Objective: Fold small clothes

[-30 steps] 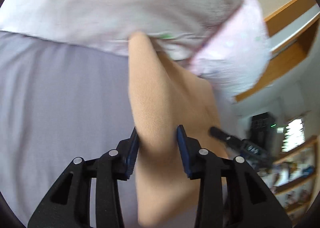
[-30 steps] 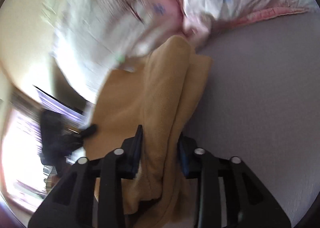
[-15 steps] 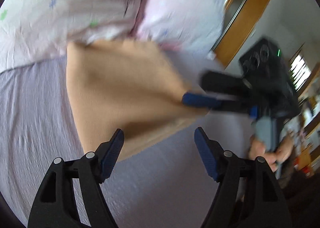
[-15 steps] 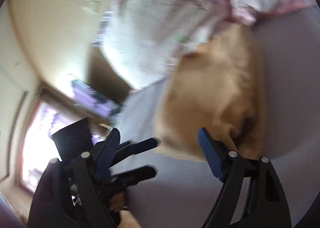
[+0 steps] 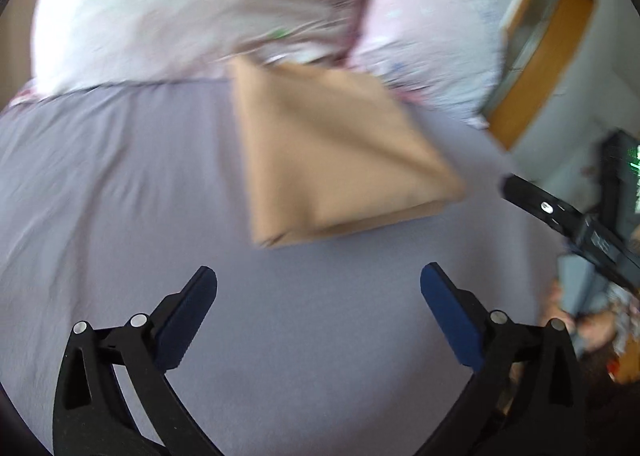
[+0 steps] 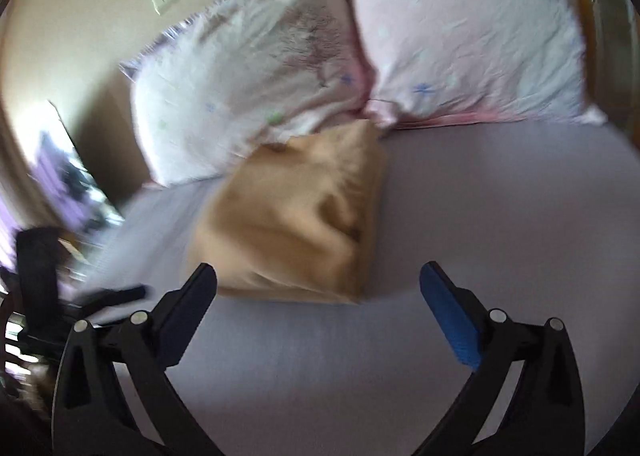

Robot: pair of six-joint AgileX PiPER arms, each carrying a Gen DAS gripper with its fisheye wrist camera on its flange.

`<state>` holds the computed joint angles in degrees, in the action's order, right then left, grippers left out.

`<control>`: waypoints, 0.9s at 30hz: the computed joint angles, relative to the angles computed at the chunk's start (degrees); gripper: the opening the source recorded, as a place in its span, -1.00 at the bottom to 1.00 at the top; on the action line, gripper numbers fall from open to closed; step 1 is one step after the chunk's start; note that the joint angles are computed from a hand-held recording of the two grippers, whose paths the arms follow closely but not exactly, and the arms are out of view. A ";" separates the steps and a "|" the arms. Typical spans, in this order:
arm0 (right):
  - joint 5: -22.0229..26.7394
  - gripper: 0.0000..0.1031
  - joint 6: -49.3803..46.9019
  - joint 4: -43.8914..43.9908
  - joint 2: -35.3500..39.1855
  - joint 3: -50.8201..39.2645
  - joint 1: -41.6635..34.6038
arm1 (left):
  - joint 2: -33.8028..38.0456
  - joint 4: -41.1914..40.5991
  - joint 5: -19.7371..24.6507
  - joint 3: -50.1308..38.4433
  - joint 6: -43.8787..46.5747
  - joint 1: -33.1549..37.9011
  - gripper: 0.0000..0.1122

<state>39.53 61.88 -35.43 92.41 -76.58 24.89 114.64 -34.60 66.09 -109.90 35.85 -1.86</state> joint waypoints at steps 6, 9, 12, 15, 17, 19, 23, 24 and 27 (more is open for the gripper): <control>8.37 0.96 -3.67 3.61 7.75 -5.97 1.51 | 1.10 17.49 -3.86 -0.09 -11.54 -5.52 0.81; 8.51 0.96 -5.26 6.40 9.66 -6.71 1.52 | 1.06 19.63 -5.80 0.63 -12.80 -6.35 0.81; 10.63 0.96 -4.58 5.49 10.63 -7.73 3.14 | 0.36 21.51 -7.83 2.21 -13.55 -6.88 0.81; 13.36 0.96 -4.32 4.39 11.65 -9.07 4.46 | -0.36 24.16 -10.93 4.40 -15.02 -8.21 0.81; 14.21 0.96 -5.32 5.18 12.51 -10.22 4.26 | 0.06 24.48 -11.20 3.84 -15.67 -8.52 0.81; 15.10 0.96 -5.83 5.92 13.48 -11.21 4.28 | 0.13 24.64 -11.44 3.78 -16.16 -8.54 0.81; 14.07 0.96 -6.54 7.70 13.20 -10.93 3.31 | 0.31 24.88 -11.49 3.50 -16.31 -8.65 0.81; 14.31 0.96 -6.90 7.76 13.25 -11.17 3.34 | 0.39 24.83 -11.44 3.38 -16.14 -8.62 0.81; 14.30 0.96 -7.16 7.81 13.07 -11.03 3.37 | 0.13 24.66 -11.56 3.74 -15.80 -8.54 0.81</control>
<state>53.82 54.72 -27.62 105.48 -87.61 28.26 114.77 -9.94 54.53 -106.16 20.06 -10.41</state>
